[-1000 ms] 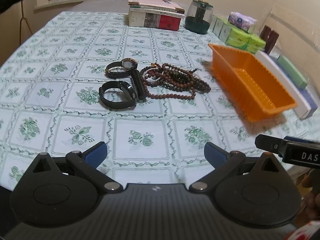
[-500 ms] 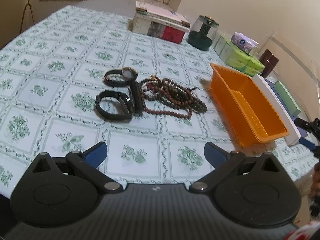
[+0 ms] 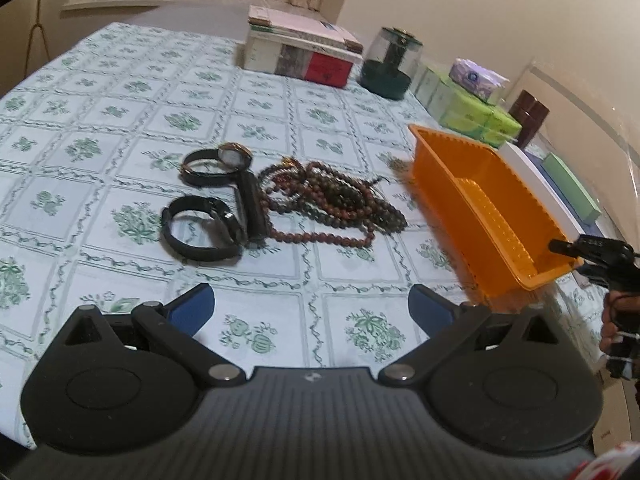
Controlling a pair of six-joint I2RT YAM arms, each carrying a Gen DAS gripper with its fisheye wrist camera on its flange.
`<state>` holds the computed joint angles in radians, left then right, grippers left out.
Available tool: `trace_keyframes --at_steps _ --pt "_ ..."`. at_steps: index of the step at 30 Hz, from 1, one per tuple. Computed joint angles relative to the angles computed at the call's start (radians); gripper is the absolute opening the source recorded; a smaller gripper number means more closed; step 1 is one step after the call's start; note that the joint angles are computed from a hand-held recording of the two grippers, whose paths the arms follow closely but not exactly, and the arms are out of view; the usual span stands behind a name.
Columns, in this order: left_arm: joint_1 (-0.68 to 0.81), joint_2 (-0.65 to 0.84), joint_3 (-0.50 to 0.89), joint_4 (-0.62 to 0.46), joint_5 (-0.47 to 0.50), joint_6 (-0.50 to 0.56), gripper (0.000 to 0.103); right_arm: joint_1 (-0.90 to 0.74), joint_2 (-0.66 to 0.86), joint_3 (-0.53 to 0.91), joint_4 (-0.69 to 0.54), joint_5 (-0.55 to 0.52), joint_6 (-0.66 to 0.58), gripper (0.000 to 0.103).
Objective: Organize jewelry
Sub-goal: 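Grasp the rim of the orange tray with the right gripper, then grasp the black-strapped smartwatch with the left gripper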
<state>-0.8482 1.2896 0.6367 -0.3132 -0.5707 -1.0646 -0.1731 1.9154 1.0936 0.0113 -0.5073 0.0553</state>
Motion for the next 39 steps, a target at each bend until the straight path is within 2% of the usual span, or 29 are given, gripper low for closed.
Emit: trace_keyframes --at_steps 4,13,15,16,19,25,32,39 --pt "0.008 0.042 0.011 0.029 0.029 0.004 0.102 0.0 0.019 0.009 0.009 -0.022 0.007 0.028" --pt "0.011 0.065 0.009 0.058 0.055 0.007 0.102 -0.001 0.075 0.076 -0.014 -0.068 0.022 0.026" --pt "0.01 0.064 0.009 0.054 0.054 0.005 0.102 0.004 0.074 0.081 -0.02 -0.072 0.015 0.021" --pt "0.01 0.065 0.011 0.049 0.055 0.005 0.102 0.006 0.071 0.081 -0.024 -0.077 0.015 0.013" --pt "0.013 0.058 0.009 0.046 0.06 0.005 0.102 0.02 0.042 0.055 -0.009 -0.059 0.022 0.011" --pt "0.003 0.054 0.01 0.041 0.048 0.017 0.102 0.057 -0.066 -0.011 -0.017 0.012 -0.022 0.009" --pt "0.021 0.016 -0.007 0.015 0.033 0.026 0.101 0.13 -0.213 -0.111 -0.002 0.16 -0.11 0.008" --pt "0.072 -0.069 -0.056 -0.024 0.021 0.064 0.095 0.231 -0.337 -0.169 -0.02 0.326 -0.247 0.007"
